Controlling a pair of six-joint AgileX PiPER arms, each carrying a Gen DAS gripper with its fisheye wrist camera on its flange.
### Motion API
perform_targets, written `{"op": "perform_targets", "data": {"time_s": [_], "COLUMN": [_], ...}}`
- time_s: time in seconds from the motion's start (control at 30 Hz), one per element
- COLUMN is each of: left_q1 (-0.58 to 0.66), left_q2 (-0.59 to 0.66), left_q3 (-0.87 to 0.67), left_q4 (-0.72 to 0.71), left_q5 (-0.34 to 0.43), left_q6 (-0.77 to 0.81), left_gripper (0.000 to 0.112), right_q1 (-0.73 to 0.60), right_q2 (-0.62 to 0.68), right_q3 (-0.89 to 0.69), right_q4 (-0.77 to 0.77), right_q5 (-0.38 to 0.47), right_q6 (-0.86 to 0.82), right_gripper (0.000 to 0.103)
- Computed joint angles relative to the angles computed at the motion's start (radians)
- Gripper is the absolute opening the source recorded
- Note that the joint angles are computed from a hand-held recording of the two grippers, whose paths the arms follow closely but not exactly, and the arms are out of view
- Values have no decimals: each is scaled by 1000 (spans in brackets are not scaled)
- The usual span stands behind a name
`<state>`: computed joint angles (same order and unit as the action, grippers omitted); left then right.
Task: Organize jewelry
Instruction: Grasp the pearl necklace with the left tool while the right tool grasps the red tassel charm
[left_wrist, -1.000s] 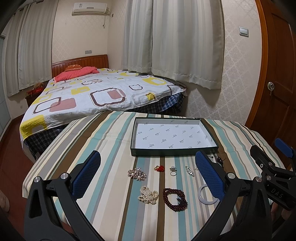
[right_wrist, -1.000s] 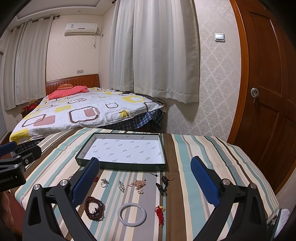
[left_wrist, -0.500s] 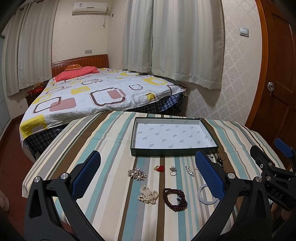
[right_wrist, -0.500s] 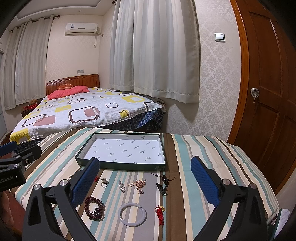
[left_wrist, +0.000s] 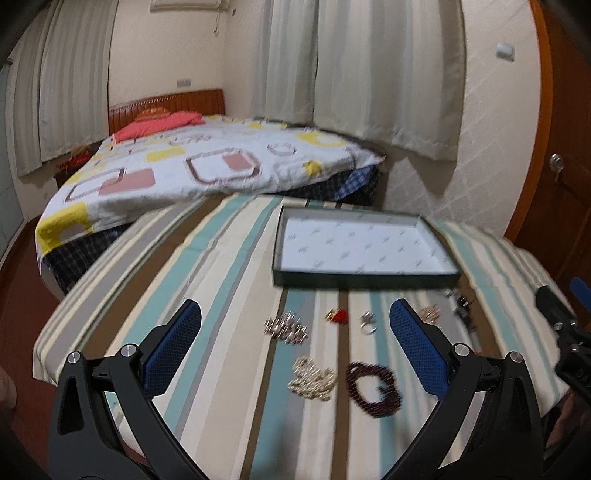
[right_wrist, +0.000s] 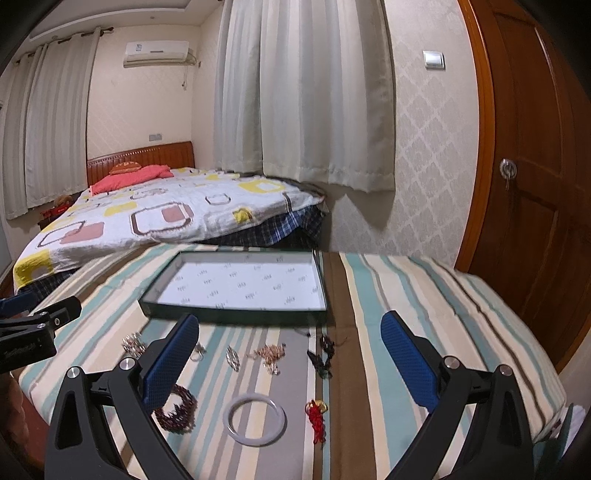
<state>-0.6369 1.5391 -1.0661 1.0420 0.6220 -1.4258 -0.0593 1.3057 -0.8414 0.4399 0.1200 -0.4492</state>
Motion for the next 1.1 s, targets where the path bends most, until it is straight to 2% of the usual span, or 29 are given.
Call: {"op": "perform_targets", "data": {"time_s": [0.17, 0.3, 0.37, 0.47, 0.57, 0.7, 0.83, 0.93, 0.97, 1.03, 1.1], "left_q1": [57, 93, 105, 118, 131, 153, 157, 173, 177, 177, 174], "left_q2": [92, 164, 197, 249, 294, 320, 315, 311, 306, 296, 288], "left_q3": [12, -1, -14, -39, -64, -67, -54, -46, -41, -28, -20], "left_q4": [-48, -131, -169, -200, -260, -334, -332, -407, -424, -426, -434], "left_q5": [-62, -107, -124, -135, -135, -150, -169, -192, -203, -227, -246], "left_q6": [34, 109, 148, 184, 249, 319, 314, 379, 397, 413, 434], "left_gripper": [100, 100, 100, 100, 99, 92, 92, 91, 89, 73, 63], "right_q1": [-10, -24, -28, -29, -36, -41, -41, -44, -48, -51, -54], "right_q2": [85, 156, 183, 212, 239, 257, 270, 274, 276, 282, 286], "right_q3": [44, 50, 46, 45, 37, 32, 22, 20, 20, 17, 14], "right_q4": [141, 317, 332, 437, 445, 482, 434, 402, 407, 396, 389], "right_q5": [-53, -50, -45, -47, -39, -29, -19, -13, -9, -8, -7], "right_q6": [-157, -333, -351, -460, -469, -500, -447, -415, -418, -405, -395], "right_gripper": [96, 96, 96, 96, 96, 96, 96, 96, 96, 96, 96]}}
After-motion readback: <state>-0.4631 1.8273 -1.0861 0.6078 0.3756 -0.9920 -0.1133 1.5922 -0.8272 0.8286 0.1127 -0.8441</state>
